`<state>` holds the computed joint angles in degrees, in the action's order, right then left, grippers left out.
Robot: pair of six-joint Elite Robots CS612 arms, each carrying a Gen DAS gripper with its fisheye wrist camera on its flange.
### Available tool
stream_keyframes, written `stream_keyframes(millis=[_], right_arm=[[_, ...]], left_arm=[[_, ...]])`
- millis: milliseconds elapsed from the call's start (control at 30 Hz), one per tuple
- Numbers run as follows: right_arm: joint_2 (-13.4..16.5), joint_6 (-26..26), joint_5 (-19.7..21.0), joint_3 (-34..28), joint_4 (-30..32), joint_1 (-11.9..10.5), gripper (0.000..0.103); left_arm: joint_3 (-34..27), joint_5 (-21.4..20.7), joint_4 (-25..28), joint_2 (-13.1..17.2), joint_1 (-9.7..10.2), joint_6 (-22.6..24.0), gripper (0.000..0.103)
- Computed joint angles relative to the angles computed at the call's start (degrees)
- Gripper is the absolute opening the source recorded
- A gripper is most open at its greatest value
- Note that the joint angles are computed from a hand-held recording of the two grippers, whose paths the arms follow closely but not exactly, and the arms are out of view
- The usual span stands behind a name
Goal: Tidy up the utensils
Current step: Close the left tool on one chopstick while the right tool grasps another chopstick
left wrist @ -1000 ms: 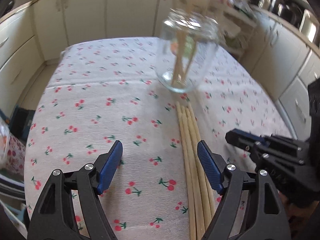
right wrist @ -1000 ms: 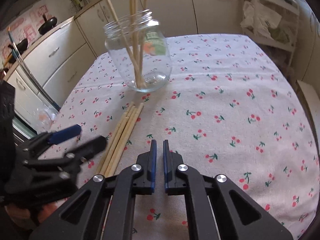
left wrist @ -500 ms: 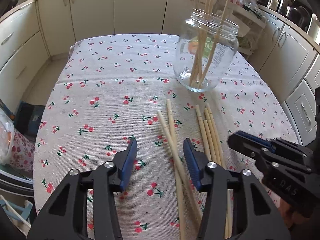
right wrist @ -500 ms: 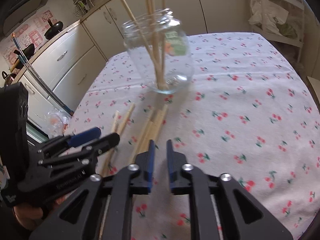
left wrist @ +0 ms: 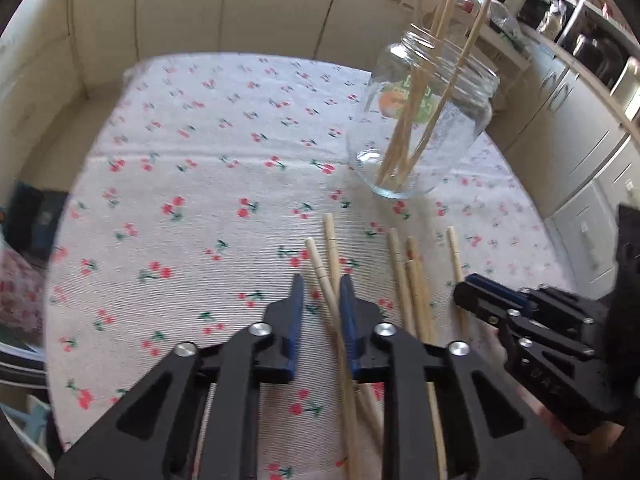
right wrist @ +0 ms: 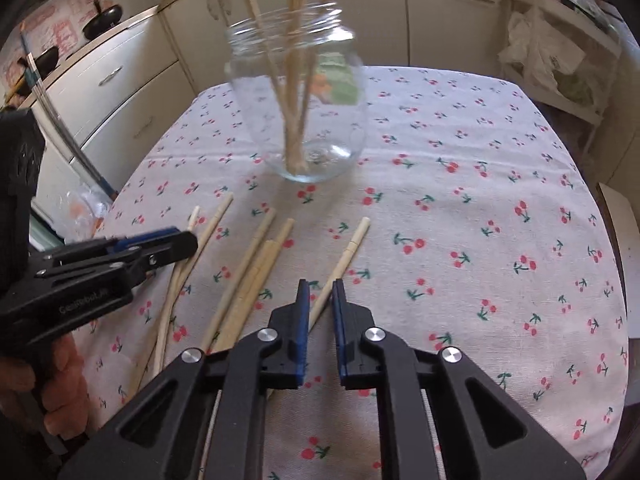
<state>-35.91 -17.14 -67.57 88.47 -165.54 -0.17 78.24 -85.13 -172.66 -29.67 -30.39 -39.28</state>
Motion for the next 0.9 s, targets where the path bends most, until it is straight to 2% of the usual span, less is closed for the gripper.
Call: stream_keyframes(millis=[100, 267, 433, 500, 667, 900], right_arm=[[0.15, -0.15, -0.35, -0.38, 0.10, 0.21, 0.012], [-0.35, -3.81, -1.35, 0.22, 0.73, 0.32, 0.011], [-0.29, -3.23, -1.66, -0.57, 3.00, 0.01, 0.011], [-0.16, -3.55, -2.42, -0.85, 3.00, 0.28, 0.011], [-0.03, -4.81, -3.99, -0.78, 1.90, 0.77, 0.011], [-0.43, -6.83, -4.94, -1.85, 6.49, 0.92, 0.010]], left_arm=[[-0.36, -1.83, 0.13, 0.19, 0.28, 0.29, 0.005], [-0.10, -2.52, 0.89, -0.11, 0.17, 2.45, 0.005], [-0.46, -3.86, 2.51, -0.21, 0.46, 2.98, 0.005], [-0.70, -2.45, 3.98, -0.33, 0.19, 3.53, 0.009], [-1.07, 0.43, 5.89, -0.42, -0.55, 5.67, 0.006], [-0.80, 1.98, 7.78, -0.86, -1.23, 6.76, 0.006]])
